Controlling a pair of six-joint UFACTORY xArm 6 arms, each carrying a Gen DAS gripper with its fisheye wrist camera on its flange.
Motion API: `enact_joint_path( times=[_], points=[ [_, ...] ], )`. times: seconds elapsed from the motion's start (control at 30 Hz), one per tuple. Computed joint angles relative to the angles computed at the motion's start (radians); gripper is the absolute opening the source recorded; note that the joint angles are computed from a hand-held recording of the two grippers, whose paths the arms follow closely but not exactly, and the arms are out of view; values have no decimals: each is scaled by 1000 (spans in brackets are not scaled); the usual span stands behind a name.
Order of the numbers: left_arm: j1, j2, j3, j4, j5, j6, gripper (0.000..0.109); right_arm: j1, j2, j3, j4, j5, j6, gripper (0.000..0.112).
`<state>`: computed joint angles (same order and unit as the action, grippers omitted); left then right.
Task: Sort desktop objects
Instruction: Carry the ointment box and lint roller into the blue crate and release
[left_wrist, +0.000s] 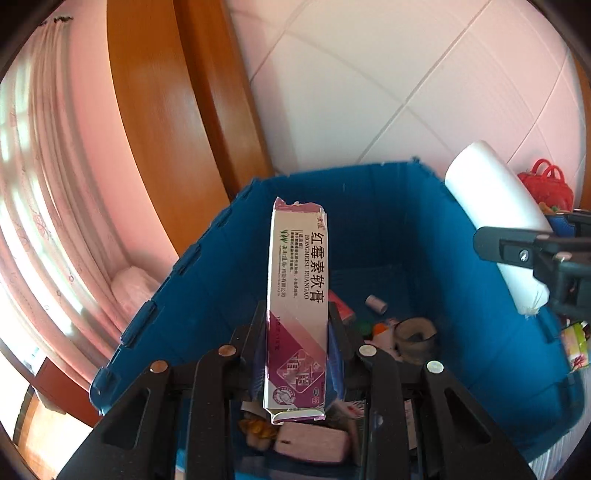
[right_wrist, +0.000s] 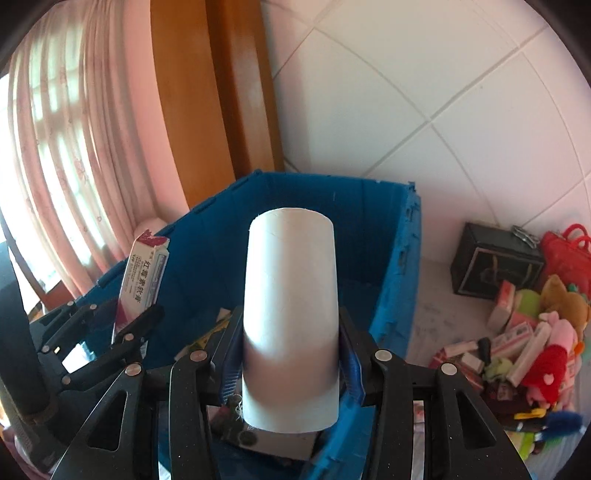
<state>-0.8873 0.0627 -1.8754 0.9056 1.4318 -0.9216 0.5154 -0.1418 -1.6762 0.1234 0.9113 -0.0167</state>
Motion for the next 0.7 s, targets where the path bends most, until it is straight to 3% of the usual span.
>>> enact_joint_path(
  times=[0.17,0.27,0.5,0.7],
  points=[
    [112,-11,27,-133,-68,87,28,74,221,-249,-150,179,124,45],
    [139,-15,33,-175,-92,119,28,80,280,-312,-175,260,142,45],
    [151,-26,49,-211,-118,128,29,91,307,-333,-229,324,157,45],
    [158,-34,65,-242,-113,131,41,109,288,-299,-274,318,188,48]
  ],
)
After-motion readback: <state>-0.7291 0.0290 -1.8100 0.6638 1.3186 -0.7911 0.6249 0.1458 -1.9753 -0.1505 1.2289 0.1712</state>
